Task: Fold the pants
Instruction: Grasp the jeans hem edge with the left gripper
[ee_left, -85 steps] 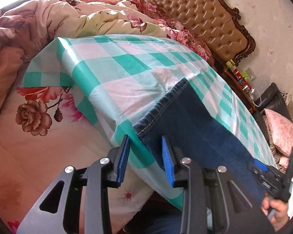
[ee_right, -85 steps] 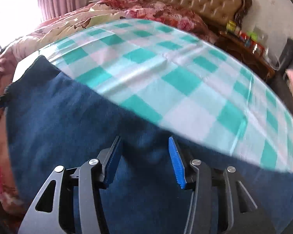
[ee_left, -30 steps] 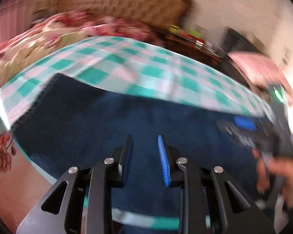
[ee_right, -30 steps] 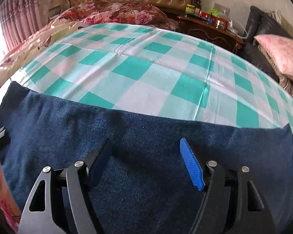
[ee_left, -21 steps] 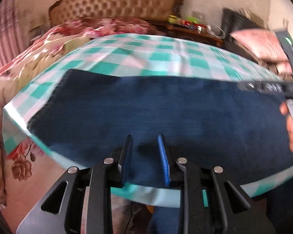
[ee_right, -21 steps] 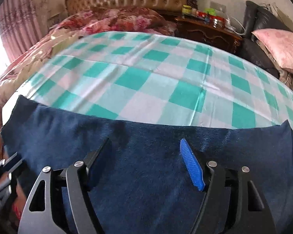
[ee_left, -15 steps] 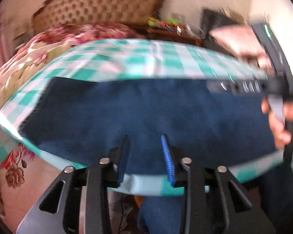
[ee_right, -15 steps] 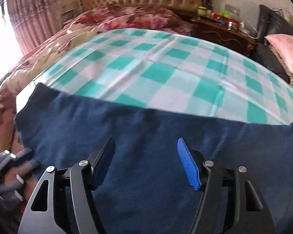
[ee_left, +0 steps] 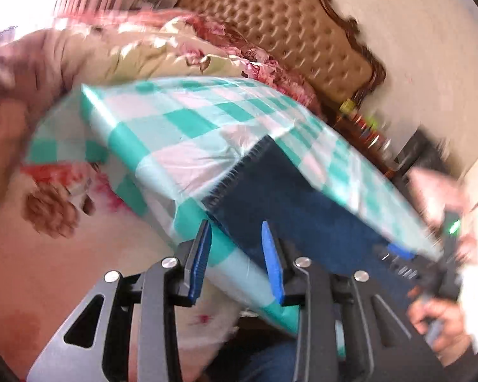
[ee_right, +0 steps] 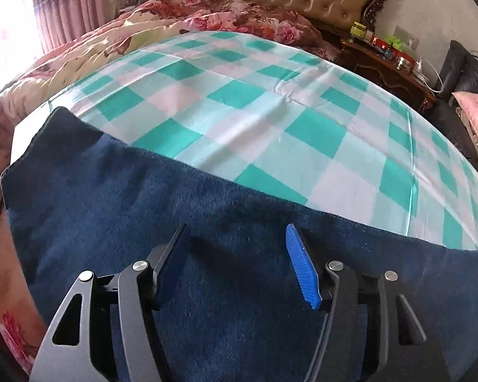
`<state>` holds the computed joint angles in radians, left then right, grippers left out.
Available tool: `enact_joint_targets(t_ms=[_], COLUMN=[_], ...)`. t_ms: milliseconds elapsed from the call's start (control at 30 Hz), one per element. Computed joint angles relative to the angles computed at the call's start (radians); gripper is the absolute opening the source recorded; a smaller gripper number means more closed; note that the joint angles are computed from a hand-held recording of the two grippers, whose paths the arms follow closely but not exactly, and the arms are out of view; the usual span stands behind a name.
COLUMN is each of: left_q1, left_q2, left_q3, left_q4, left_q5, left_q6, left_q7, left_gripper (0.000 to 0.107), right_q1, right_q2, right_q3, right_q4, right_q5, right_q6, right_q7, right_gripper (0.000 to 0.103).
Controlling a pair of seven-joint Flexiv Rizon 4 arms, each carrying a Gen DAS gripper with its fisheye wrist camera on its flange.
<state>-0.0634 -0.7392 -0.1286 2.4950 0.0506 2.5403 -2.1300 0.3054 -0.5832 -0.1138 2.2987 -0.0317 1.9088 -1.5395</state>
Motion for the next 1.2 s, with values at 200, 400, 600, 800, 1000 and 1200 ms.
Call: enact_joint_targets(t_ms=[200,400,600,800,1000,1200], left_q1=[0.043,0.156,0.301,0.391,0.397,0.392], left_q2=[0.011,-0.033,-0.118,-0.190,-0.182,-0.177], left_q3=[-0.026,-0.087,-0.179,-0.232,-0.241,-0.239], left_q4=[-0.042,-0.080,-0.142,-0.198,-0.202,-0.198], left_q5=[0.012,0.114,0.266,0.404,0.423,0.416], left_q6=[-0.119,-0.117,-0.104,-0.110,-0.118,-0.115], left_q7=[-0.008,-0.094,-0.190,-0.222,-0.212,-0.211], left_gripper=[0.032,0.032,0.032,0.023,0.015,0.015], right_q1=[-0.015,-0.022,-0.027,-0.025,-0.020,-0.020], right_q2=[-0.015,-0.017,-0.016,-0.016,-0.017,-0.010], right_q3=[0.012,0.017,0.022,0.021,0.017,0.021], right_q4=[-0.004,-0.005,-0.005,-0.005,-0.006,-0.011], right_q5=[0.000,-0.001,-0.001,0.001,0.004,0.034], right_q6=[0.031,0.035,0.034,0.036,0.033,0.039], right_q7=[-0.016,-0.024,-0.024,-0.025,-0.026,0.014], right_gripper=[0.060,0.060,0.061,0.061,0.061,0.060])
